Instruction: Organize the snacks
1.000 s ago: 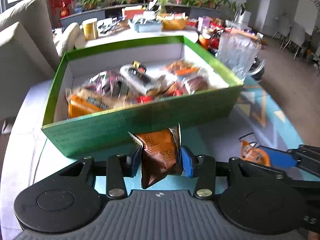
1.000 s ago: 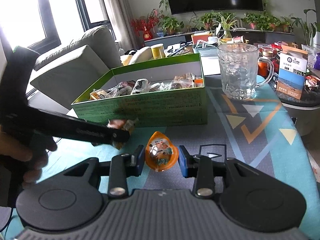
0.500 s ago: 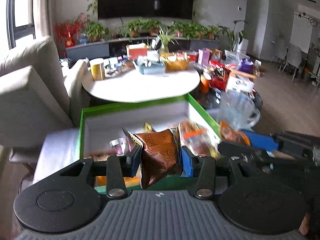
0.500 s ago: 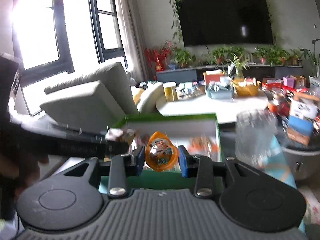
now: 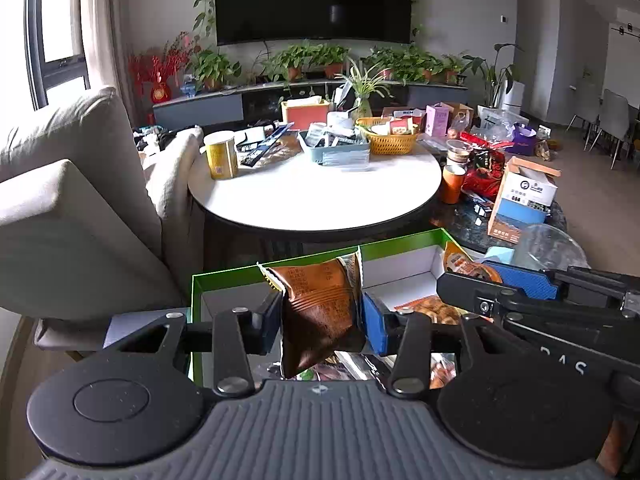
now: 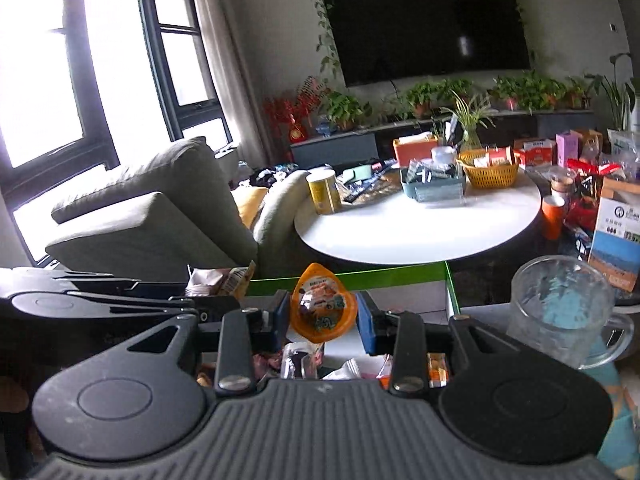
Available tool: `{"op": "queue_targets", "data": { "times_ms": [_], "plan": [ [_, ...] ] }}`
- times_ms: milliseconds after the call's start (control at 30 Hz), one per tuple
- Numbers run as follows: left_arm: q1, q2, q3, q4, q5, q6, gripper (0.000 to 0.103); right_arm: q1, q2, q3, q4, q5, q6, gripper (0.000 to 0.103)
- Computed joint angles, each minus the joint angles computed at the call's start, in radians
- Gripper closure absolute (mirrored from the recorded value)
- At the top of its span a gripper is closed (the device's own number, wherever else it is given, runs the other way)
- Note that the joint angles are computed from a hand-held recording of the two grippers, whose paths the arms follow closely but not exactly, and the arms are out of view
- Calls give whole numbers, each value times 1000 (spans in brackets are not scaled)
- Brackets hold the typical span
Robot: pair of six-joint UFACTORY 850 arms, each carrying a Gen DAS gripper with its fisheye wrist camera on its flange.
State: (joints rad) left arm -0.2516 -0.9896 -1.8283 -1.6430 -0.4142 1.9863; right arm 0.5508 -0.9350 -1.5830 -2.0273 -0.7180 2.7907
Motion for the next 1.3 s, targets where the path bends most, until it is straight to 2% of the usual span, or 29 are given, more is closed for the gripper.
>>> {"op": "queue_targets", "data": {
  "times_ms": [67,100,200,300,733,1067,1300],
  "plan": [
    [-2,-16,-23,29,13,-42,58,-5,-13,-17,13,3,-4,66],
    [-4,-24,-33,32,24,-50,51,-5,-21,-29,27,0,-15,66],
    [-6,-27,-25,-27,36,9,48,-3,-32,-41,59,-6,-32,66],
    [0,-31,-29,21,30,-53,44,-3,-29,-32,55,4,-11,66],
    [25,50,114,-131,-9,100,42,28,16,36,12,7,13,66],
    [50,124,229,-229,-63,207,42,59,42,62,42,-24,-11,66],
    [76,213,369,-406,-131,395,42,89,70,91,60,-52,-18,66]
  ]
}}
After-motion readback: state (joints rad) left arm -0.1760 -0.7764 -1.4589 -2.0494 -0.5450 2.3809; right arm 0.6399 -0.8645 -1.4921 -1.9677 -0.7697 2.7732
